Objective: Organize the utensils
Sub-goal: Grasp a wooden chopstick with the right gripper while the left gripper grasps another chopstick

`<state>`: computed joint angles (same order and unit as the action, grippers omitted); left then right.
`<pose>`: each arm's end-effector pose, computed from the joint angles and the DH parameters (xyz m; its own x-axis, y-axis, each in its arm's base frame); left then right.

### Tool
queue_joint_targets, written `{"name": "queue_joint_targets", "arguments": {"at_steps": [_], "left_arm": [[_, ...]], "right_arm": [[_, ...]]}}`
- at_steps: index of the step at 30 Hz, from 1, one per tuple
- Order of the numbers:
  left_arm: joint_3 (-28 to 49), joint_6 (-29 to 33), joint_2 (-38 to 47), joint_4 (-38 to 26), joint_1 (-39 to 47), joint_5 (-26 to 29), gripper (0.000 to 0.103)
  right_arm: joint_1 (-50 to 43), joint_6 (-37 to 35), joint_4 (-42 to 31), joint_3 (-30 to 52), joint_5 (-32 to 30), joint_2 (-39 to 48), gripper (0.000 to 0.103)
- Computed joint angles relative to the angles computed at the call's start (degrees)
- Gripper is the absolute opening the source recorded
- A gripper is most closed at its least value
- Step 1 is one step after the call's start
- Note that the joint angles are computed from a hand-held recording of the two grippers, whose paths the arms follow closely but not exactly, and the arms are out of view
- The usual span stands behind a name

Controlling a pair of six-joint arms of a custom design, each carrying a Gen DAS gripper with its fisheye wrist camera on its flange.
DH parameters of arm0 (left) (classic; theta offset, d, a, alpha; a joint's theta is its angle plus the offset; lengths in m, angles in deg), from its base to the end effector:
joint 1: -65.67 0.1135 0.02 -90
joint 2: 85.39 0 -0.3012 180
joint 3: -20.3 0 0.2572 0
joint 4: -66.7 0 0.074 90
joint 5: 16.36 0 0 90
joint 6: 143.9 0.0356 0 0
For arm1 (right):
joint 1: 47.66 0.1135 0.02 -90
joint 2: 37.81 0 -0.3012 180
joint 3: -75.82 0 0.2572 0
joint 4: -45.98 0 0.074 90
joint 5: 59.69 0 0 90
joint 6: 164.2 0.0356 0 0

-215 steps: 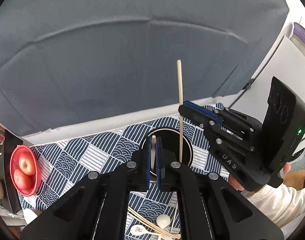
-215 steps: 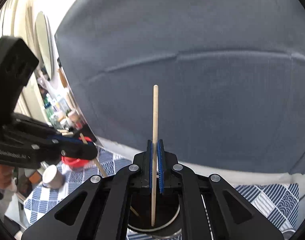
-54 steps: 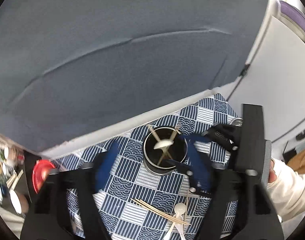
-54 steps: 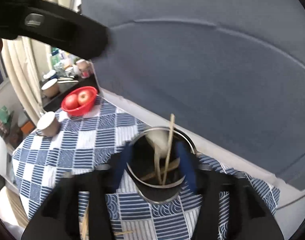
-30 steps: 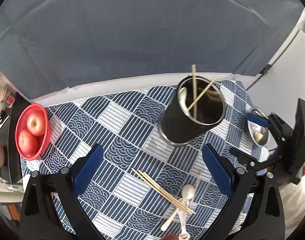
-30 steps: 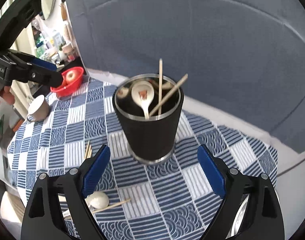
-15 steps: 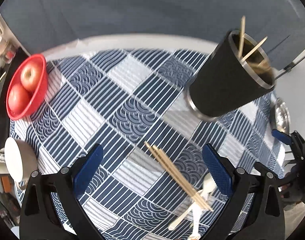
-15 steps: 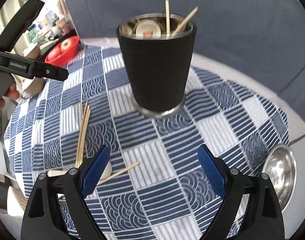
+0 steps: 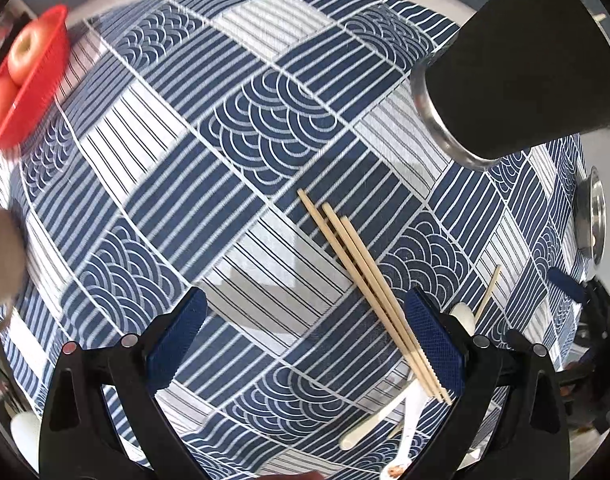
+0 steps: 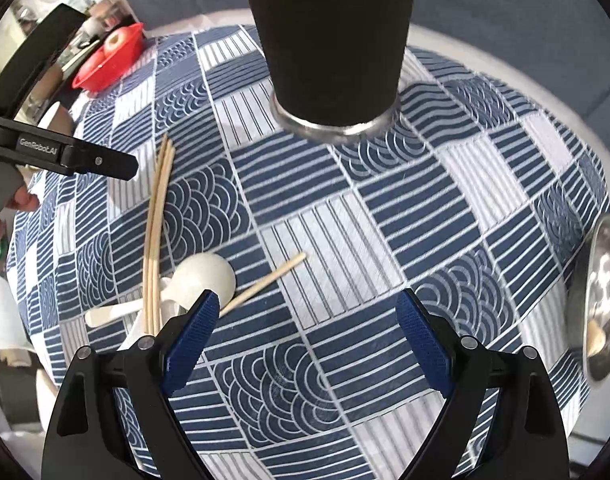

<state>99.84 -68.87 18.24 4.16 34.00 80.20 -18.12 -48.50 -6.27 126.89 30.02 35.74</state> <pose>0.2806 -0.1779 0.1921 -0.9570 0.2888 -0.0273 0.2899 0.9488 -0.1254 0.1750 0.0994 0.1983 -0.9706 -0.0516 -0.2352 -0.0813 0.9896 0.1186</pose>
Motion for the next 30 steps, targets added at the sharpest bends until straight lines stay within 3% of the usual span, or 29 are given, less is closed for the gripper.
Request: {"name": "queue_joint_targets", "arguments": {"at_steps": [10, 21, 30], "left_arm": [[-1.43, -4.53, 2.43, 0.16, -2.18, -4.26, 0.097], [-5.61, -10.01, 1.63, 3.17, 0.00, -0.59, 0.097], [-4.99, -14.96, 4.04, 2.67, -5.58, -5.00, 0.098]], "right_arm": [[3.55, 7.28, 0.45, -0.42, 0.71, 5.47, 0.085], [3.76, 12.12, 1.32, -1.97, -0.78, 5.67, 0.085], [3.67, 13.35, 0.74, -1.49, -0.70, 6.30, 0.085]]}}
